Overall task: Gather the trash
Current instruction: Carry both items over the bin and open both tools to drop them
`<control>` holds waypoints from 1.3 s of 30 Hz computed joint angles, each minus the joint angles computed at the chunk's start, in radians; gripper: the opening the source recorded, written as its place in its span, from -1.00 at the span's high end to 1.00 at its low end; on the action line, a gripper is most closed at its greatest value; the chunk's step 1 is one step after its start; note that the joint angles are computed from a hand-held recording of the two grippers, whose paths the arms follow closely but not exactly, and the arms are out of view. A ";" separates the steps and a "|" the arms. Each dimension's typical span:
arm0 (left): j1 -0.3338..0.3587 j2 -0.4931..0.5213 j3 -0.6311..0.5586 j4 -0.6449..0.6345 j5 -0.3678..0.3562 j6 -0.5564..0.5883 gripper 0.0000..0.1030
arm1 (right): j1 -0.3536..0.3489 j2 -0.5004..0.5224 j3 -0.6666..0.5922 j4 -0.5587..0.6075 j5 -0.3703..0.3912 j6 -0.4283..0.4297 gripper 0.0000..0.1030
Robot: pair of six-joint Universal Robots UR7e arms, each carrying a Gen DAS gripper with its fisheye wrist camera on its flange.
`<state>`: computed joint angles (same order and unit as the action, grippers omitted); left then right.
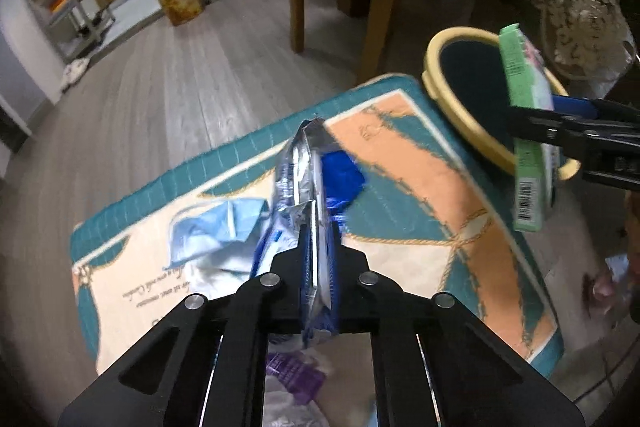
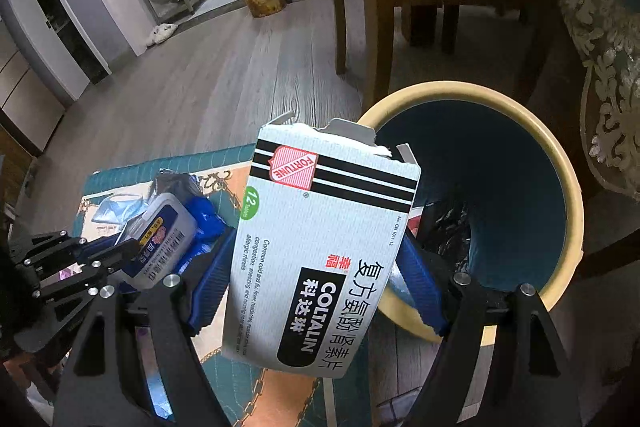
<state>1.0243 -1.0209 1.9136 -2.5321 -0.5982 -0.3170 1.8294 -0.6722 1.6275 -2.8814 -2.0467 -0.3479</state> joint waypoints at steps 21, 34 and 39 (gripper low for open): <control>-0.103 0.088 -0.028 -0.415 0.008 0.212 0.83 | -0.058 -0.104 0.032 -0.092 -0.002 0.011 -0.49; -0.099 0.244 -0.163 -0.462 -0.098 0.281 0.83 | -0.122 -0.154 0.044 -0.119 -0.026 -0.003 -0.49; -0.092 0.298 -0.203 -0.493 -0.154 0.307 0.83 | -0.132 -0.159 0.051 -0.127 -0.042 -0.028 -0.49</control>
<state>0.9327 -0.7232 1.7105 -3.0250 -0.7521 -0.0105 1.6972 -0.8314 1.6781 -3.0088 -2.0890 -0.3755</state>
